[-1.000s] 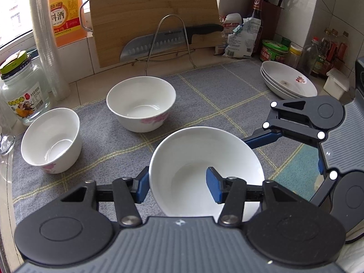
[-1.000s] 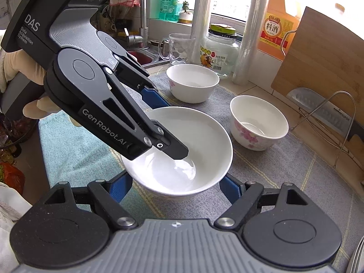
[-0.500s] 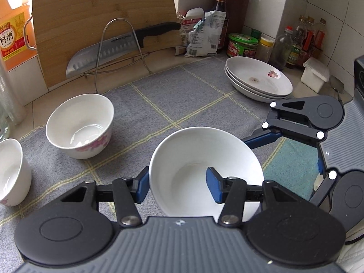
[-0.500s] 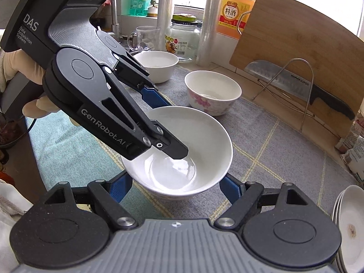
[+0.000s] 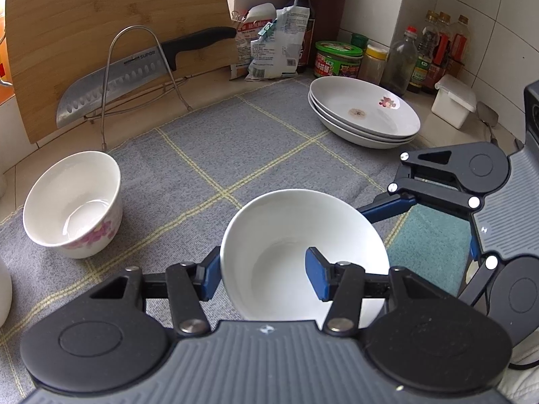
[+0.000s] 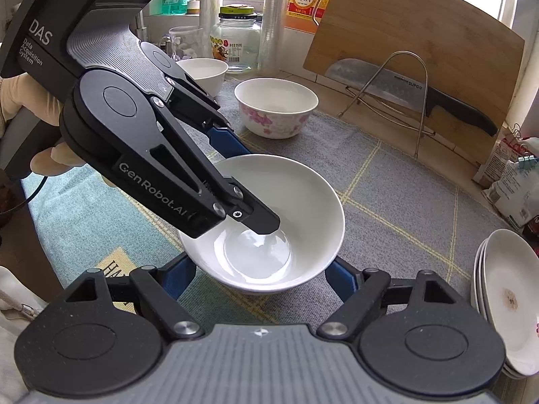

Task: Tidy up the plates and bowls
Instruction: 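Carry the white bowl with the left gripper toward the plate stack, then lower the bowl onto the towel and open the left gripper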

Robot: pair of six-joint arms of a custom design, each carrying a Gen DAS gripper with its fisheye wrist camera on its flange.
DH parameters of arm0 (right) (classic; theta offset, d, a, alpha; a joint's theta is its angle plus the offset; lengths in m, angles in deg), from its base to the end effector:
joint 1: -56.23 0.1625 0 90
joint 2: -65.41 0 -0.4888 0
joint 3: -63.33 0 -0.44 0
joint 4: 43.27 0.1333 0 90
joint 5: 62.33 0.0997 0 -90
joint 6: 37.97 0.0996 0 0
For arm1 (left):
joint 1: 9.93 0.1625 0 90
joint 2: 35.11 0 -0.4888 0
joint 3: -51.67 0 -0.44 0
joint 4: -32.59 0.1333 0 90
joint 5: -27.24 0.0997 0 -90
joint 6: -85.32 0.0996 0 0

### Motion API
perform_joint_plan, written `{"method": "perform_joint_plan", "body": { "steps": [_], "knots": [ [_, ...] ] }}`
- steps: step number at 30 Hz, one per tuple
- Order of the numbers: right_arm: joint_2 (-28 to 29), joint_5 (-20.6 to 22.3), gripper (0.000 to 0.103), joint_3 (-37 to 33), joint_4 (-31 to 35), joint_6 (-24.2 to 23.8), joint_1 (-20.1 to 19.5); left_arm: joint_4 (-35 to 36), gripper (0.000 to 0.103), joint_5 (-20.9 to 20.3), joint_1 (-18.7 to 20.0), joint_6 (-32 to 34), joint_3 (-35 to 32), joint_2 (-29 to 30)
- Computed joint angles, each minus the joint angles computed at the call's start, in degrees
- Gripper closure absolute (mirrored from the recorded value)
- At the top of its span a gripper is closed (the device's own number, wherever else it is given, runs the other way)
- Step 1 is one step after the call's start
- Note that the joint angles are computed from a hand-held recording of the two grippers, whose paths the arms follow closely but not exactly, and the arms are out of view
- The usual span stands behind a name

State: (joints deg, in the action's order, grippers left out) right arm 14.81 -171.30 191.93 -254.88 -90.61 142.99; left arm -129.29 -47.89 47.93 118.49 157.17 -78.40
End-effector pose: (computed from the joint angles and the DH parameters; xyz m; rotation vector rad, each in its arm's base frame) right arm 0.0703 -0.5437 0.1104 0.8652 -2.2686 0.6666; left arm -0.2248 -0.6564 0.0303 1.5226 2.4346 -0.2395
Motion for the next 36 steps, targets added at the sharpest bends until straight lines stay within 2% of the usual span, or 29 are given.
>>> {"method": "perform_joint_plan", "body": {
  "steps": [22,25,26,27,29,36],
  "knots": [
    [0.4,-0.6,0.016,-1.6,2.4,1.1,-0.4,-0.3,0.051,0.1,0.3,-0.7,-0.6,0.9],
    [0.5,-0.6,0.016,-1.5,2.6,1.2,-0.5,-0.9,0.039,-1.0,0.4,-0.1,-0.3,0.8],
    [0.4,-0.2,0.015,-1.4,2.6,1.3,-0.6,-1.6,0.029,-1.1,0.3,0.2,0.0,0.7],
    [0.2,0.2,0.011,-1.4,2.9,1.6,-0.7,-2.9,0.019,-1.2,0.2,0.8,0.5,0.6],
    [0.1,1.6,0.0,-0.9,1.2,1.3,-0.9,-4.7,0.011,-1.6,0.0,1.4,1.2,0.5],
    [-0.2,1.5,0.0,-0.6,0.1,1.1,-0.5,-10.4,0.007,-0.9,-0.2,0.7,3.2,-0.6]
  ]
}}
